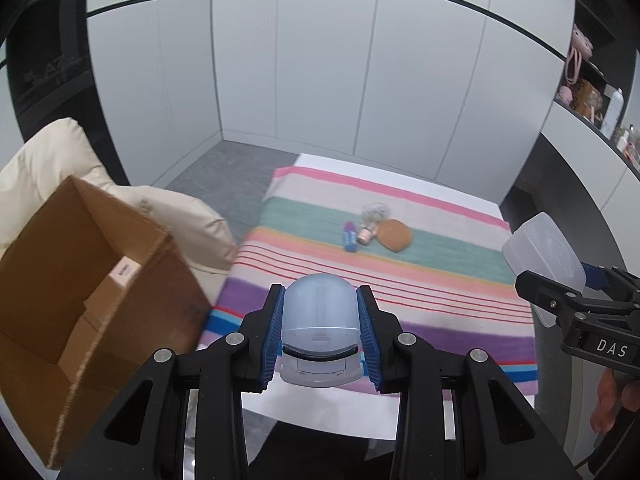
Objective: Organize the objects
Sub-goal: 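Carry the clear case in the right tool and white compact in the left tool to the cardboard box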
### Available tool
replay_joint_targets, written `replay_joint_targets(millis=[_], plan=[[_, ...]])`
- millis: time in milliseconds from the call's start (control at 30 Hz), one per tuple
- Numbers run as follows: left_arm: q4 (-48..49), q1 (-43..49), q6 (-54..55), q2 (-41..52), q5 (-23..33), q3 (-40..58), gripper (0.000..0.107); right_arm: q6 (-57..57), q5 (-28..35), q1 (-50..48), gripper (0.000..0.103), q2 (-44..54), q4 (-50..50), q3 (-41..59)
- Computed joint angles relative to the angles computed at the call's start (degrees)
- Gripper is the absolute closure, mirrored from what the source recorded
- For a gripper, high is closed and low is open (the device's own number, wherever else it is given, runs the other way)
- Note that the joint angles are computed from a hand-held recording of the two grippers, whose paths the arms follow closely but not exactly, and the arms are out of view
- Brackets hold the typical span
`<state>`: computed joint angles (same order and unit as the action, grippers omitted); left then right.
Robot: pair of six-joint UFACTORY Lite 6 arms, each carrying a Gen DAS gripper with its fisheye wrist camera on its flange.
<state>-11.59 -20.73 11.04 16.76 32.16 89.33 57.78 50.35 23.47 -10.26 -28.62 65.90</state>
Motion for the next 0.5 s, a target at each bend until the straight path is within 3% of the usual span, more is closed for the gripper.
replay_joint_targets(millis=[500], plan=[[-5.0, 10.3, 7.6, -3.4, -0.2, -3.5, 0.071, 1.2, -1.9, 6.1, 0.014, 15.6, -2.0, 15.8]])
